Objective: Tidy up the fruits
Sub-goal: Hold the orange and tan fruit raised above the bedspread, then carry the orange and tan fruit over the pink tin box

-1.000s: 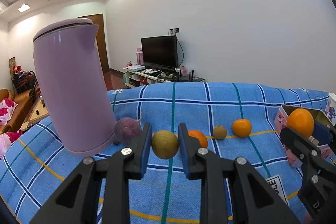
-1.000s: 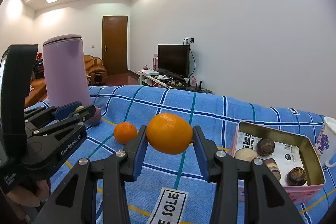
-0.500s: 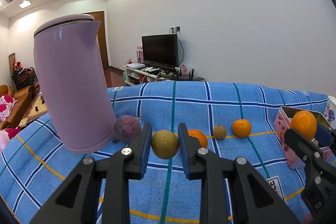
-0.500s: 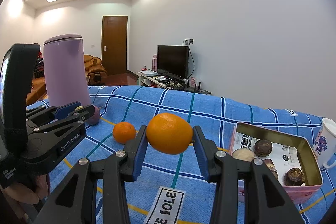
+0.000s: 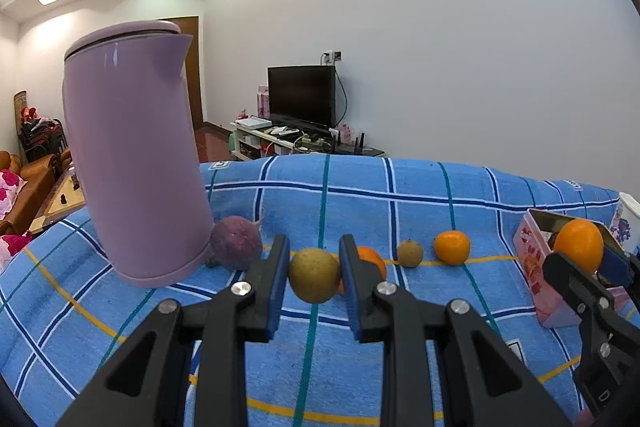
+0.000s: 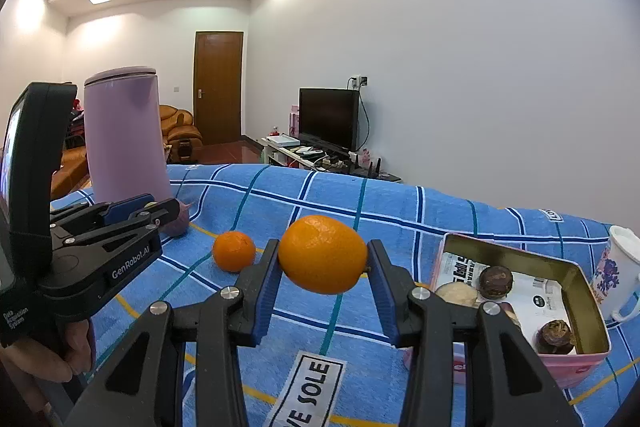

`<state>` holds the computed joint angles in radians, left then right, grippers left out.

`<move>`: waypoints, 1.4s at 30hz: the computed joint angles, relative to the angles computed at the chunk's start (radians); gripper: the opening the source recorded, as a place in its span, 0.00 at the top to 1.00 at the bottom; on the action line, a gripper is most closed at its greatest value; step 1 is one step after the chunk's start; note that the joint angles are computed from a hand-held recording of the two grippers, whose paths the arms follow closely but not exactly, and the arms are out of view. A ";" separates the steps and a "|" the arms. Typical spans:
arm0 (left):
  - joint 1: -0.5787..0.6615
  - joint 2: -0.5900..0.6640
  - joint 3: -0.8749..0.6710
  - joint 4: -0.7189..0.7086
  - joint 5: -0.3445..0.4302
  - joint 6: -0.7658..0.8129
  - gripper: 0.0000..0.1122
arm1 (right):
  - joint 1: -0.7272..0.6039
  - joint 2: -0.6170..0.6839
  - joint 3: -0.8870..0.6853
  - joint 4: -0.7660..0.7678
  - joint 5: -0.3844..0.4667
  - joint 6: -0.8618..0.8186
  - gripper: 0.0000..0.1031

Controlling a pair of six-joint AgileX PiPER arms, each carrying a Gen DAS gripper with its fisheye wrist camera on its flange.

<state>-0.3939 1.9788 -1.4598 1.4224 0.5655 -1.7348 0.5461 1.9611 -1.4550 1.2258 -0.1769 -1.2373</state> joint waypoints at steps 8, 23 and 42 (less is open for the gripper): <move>-0.039 0.009 -0.018 -0.005 0.032 -0.001 0.75 | -0.018 -0.029 0.042 -0.103 0.006 0.092 0.56; -0.136 0.052 -0.114 -0.089 0.083 0.122 0.75 | -0.102 -0.104 0.150 -0.583 0.030 0.553 0.56; -0.232 0.171 -0.375 -0.259 0.156 0.325 0.75 | -0.230 -0.180 0.234 -1.222 0.008 1.171 0.56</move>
<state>-0.6263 2.1494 -1.8350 1.1637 0.7216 -1.4096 0.3161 1.7816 -1.2211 0.0042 -0.1690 -0.0660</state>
